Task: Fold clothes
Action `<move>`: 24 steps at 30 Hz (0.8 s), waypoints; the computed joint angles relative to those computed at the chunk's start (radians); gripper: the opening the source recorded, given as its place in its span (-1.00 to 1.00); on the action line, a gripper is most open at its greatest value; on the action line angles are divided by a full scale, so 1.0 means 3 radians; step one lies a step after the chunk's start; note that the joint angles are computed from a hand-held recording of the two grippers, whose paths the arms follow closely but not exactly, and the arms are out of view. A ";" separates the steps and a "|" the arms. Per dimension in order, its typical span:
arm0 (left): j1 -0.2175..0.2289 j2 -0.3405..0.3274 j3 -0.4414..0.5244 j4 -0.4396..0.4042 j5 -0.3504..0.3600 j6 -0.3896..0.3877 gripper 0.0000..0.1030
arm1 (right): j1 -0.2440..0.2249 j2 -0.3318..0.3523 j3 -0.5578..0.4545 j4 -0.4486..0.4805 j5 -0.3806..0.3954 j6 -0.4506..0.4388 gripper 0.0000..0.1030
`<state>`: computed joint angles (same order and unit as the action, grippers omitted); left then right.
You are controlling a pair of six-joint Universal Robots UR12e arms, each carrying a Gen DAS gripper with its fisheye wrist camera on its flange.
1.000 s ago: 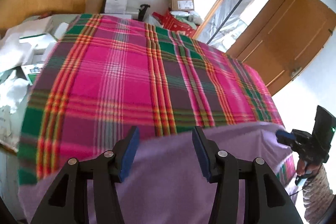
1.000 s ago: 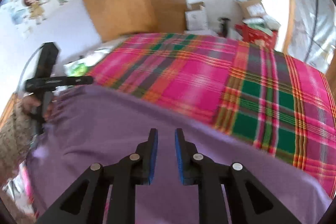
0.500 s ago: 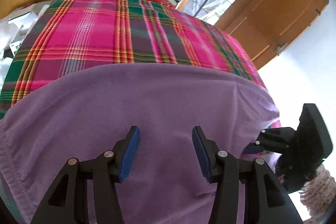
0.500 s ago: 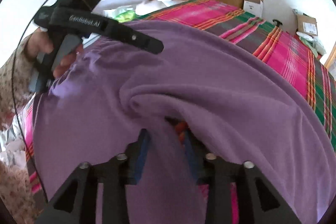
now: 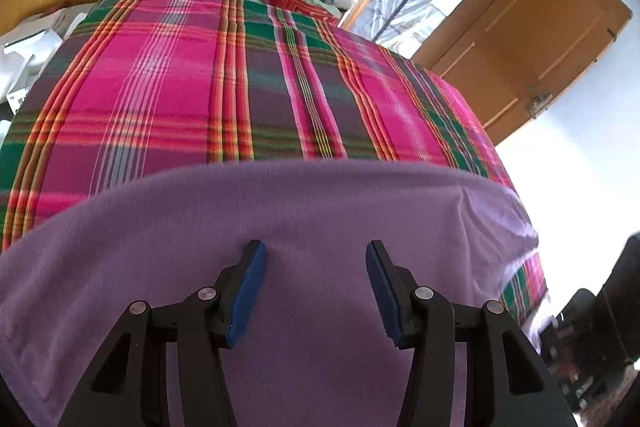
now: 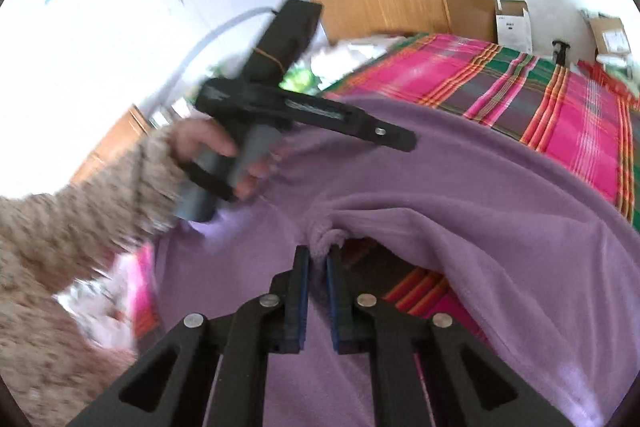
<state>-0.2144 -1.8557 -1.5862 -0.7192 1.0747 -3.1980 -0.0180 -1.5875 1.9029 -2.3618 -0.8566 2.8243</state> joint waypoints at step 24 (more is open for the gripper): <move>-0.0475 0.0314 -0.0167 0.0009 0.0295 0.1395 0.05 | -0.0921 -0.0958 0.0860 -0.0561 -0.1293 0.1561 -0.35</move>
